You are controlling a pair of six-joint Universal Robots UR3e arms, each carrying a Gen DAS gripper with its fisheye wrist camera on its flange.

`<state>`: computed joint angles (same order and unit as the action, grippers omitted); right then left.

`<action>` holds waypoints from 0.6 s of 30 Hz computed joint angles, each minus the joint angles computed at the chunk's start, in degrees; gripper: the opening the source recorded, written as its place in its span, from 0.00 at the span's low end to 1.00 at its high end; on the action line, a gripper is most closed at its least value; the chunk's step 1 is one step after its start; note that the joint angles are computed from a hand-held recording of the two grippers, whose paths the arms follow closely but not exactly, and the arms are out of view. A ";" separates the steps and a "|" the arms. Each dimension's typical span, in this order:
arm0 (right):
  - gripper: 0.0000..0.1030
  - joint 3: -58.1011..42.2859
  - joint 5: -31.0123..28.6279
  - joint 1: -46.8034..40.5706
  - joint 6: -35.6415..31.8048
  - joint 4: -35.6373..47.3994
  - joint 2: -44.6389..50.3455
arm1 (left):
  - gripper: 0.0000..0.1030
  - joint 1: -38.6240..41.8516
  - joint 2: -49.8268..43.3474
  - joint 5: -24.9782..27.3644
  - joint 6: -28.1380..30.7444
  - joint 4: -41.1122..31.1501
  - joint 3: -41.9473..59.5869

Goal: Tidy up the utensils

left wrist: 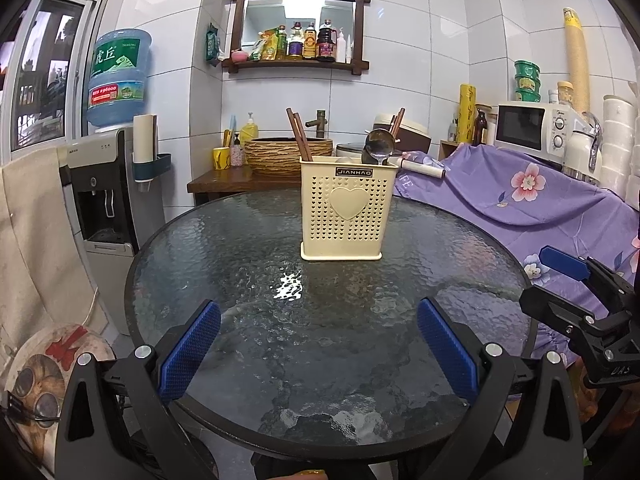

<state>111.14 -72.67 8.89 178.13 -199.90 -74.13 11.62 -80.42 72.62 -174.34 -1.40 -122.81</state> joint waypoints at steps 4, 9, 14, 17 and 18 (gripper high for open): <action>0.94 -0.26 -0.22 0.25 -0.05 0.06 0.11 | 0.94 -0.28 -0.12 0.36 -0.09 0.10 0.05; 0.94 -0.14 -0.24 0.21 0.12 0.19 -0.06 | 0.94 -0.27 -0.08 0.33 -0.05 0.03 0.05; 0.94 -0.11 -0.11 0.15 0.04 0.24 -0.08 | 0.94 -0.36 -0.06 0.43 -0.17 0.10 0.01; 0.94 -0.13 -0.13 0.16 0.12 0.16 -0.05 | 0.94 -0.34 -0.14 0.43 -0.23 0.13 0.00; 0.94 -0.11 -0.06 0.12 0.15 0.21 -0.08 | 0.94 -0.14 0.01 0.11 -0.19 -0.16 -0.02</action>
